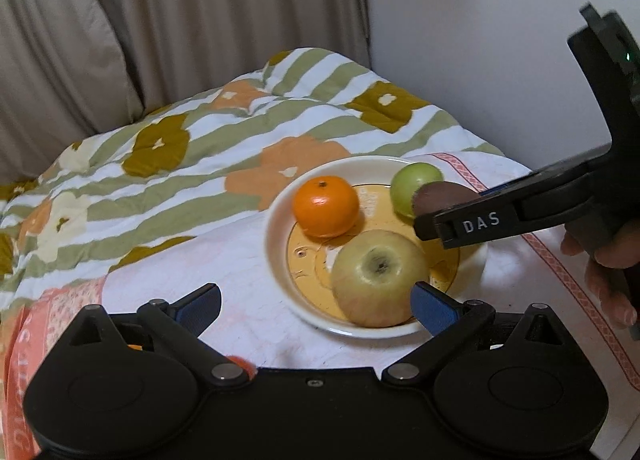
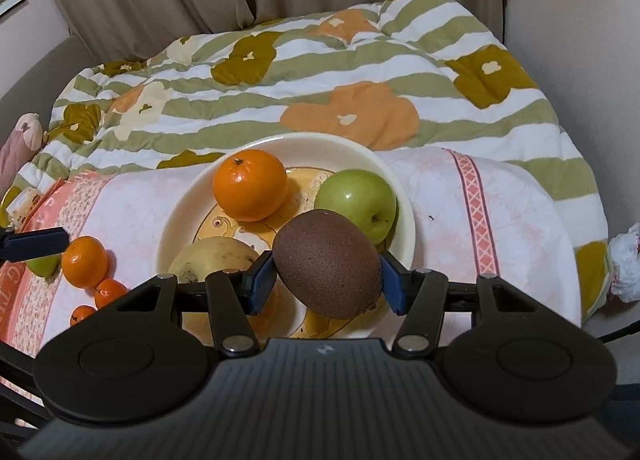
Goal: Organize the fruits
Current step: 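Lower pear-apple and kiwi into the bear bowl and open both tools, then move the left tool to the small green apple while the right tool approaches the large orange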
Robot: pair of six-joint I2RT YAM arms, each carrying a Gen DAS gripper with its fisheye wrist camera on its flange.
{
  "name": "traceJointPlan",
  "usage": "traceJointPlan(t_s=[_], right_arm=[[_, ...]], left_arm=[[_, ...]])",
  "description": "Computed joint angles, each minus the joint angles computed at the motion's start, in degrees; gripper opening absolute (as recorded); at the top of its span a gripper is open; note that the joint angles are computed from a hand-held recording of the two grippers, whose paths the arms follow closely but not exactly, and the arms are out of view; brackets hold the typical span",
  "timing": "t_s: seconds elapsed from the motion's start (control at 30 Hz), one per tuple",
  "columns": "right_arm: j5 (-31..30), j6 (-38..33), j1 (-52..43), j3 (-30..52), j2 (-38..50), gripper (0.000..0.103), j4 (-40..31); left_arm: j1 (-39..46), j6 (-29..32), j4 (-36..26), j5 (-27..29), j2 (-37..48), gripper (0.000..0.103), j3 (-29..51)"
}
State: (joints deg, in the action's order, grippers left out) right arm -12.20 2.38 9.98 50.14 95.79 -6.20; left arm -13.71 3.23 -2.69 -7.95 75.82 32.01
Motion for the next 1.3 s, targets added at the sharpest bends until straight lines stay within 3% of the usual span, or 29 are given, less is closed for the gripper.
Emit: traceJointPlan(t_s=[0.43,0.5,0.57,1.03,1.3], right_arm=[[-3.0,-4.4,-1.1,1.1,2.3,0.073,-0.7],[-3.2,-5.0,-1.5,0.3,1.3,0.082,-0.1],[-3.5,-5.0,-1.9,-1.4,-0.6,0.103,1.6],[-5.3,-5.9,-3.3,-5.0,-11.5,0.103,-2.7],[-1.5,-6.1,-0.7,-6.9,-20.5,0.103,-5.8]], left_arm=[[2.9,-2.3,-0.7,0.3,-1.5,0.103,-1.2],[2.5,-2.5,-0.9,-0.4,-1.4,0.103,-1.2],[1.9,-2.9,-0.8,-1.0,-1.5,0.103,-1.5],[-0.9,-5.9,-6.4,-3.5,-10.3,0.103,-2.0],[-0.4,-9.0,-13.9,-5.6,-19.6,0.103,-2.1]])
